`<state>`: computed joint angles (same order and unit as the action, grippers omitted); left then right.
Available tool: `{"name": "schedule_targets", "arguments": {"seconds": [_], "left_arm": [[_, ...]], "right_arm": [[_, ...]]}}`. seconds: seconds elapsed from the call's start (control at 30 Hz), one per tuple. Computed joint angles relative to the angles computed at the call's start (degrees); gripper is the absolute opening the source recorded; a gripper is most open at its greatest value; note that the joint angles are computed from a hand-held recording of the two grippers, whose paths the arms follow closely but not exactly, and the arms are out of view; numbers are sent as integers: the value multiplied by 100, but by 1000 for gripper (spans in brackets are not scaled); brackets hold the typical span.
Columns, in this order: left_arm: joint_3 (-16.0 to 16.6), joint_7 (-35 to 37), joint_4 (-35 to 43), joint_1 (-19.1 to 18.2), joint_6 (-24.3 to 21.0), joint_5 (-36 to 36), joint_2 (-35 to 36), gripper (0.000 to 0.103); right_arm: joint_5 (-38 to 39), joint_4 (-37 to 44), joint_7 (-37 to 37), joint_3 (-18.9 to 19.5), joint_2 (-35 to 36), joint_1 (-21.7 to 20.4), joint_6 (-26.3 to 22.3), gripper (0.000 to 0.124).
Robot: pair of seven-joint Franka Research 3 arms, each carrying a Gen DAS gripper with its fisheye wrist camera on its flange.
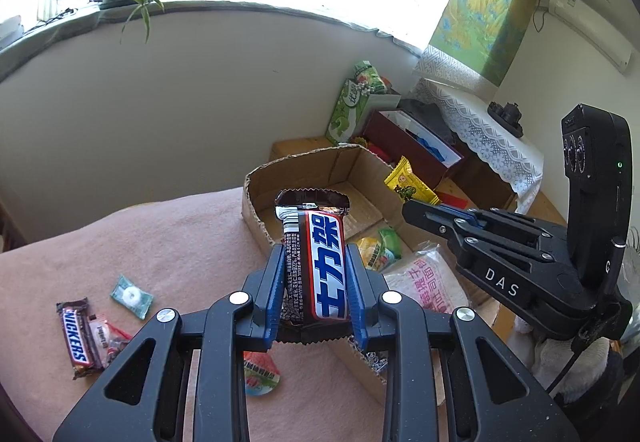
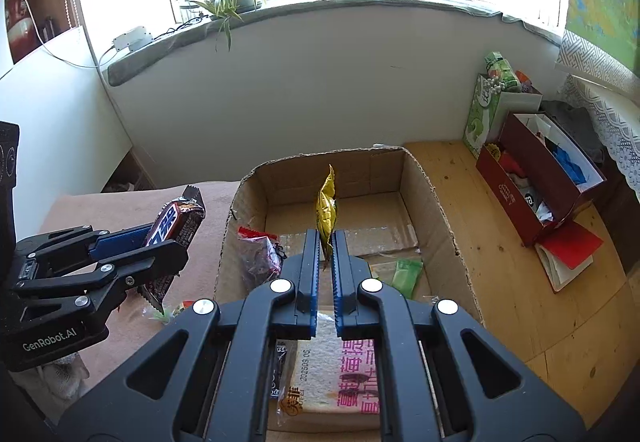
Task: Organize snacks
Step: 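Open the right tool over the box while the left tool releases the chocolate bar, then move the left tool to the Snickers bar while the right tool nears the pastry bag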
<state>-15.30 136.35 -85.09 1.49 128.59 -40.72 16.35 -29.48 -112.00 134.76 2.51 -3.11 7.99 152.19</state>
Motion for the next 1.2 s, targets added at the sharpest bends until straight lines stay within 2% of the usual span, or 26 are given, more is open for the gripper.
{"name": "schedule_targets", "arguments": {"seconds": [0.3,0.6,0.9,0.97,1.0,1.03,1.07,1.13,1.2], "left_arm": [[-100,-227,299,-144,-13,329,309,27],[-175,-267,267,-167,-14,437,330,27],[-180,-317,428,-191,-172,575,413,28],[-184,-308,388,-200,-115,596,384,32],[-186,-321,379,-198,-116,594,376,33],[-187,-331,367,-194,-112,586,365,34],[-187,-326,351,-192,-106,584,350,34],[-188,-274,250,-179,-41,544,277,34],[-180,-231,180,-173,-14,510,220,34]], "right_arm": [[449,235,-377,-211,296,-59,52,6],[742,226,-549,-318,404,-56,121,6],[438,298,-327,-325,389,-21,-14,6],[401,322,-300,-317,386,-18,-81,6],[397,337,-302,-313,386,-16,-124,8],[380,345,-286,-309,382,-12,-158,20],[313,341,-223,-306,367,-8,-175,41],[-77,294,127,-296,297,-6,-187,66],[-256,251,265,-273,225,-24,-183,68]]}}
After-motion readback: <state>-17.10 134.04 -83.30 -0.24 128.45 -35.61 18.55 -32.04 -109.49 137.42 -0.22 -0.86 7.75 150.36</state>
